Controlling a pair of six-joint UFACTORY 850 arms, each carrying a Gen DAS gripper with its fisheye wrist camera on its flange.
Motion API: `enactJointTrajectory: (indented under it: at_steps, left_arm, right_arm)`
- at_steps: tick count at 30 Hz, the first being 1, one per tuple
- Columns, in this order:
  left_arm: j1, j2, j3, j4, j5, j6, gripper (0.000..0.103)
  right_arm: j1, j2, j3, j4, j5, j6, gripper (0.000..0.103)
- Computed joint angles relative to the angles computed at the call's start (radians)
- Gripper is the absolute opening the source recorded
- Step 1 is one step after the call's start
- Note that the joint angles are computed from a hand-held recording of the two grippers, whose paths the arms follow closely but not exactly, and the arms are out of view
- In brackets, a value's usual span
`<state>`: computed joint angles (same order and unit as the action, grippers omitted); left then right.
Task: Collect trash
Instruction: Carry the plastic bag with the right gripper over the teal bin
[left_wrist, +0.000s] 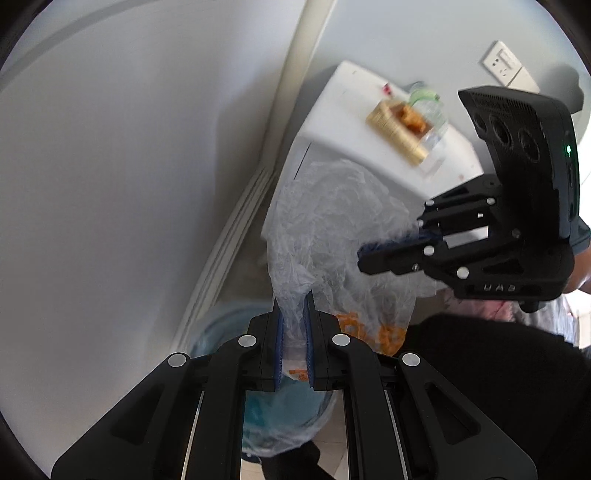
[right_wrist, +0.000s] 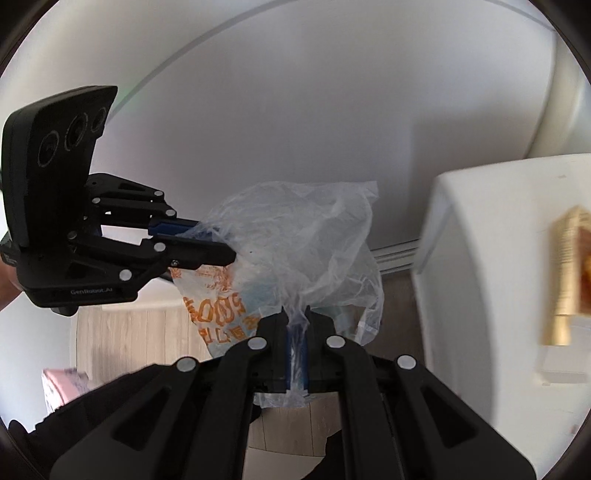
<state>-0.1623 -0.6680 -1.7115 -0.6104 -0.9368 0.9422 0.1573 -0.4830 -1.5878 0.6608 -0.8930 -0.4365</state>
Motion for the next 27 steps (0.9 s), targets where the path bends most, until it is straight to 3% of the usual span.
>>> enactJointTrajectory:
  at_steps: [10,16,21,27]
  left_arm:
    - [0.051,0.088,0.322,-0.133,0.232,0.173,0.008]
    - [0.045,0.156,0.496,-0.24,0.377,0.268,0.008]
    - [0.057,0.188,0.564,-0.291,0.408,0.303,0.008]
    - [0.059,0.144,0.552,-0.264,0.421,0.249,0.008]
  right_arm:
    - [0.064,-0.046,0.127,0.158,0.126,-0.247,0.006]
    - [0.124,-0.04,0.188,0.168,0.191,-0.274,0.006]
    - [0.144,-0.074,0.163,0.133,0.186,-0.243,0.006]
    - [0.19,-0.097,0.144,0.077,0.169,-0.165,0.006]
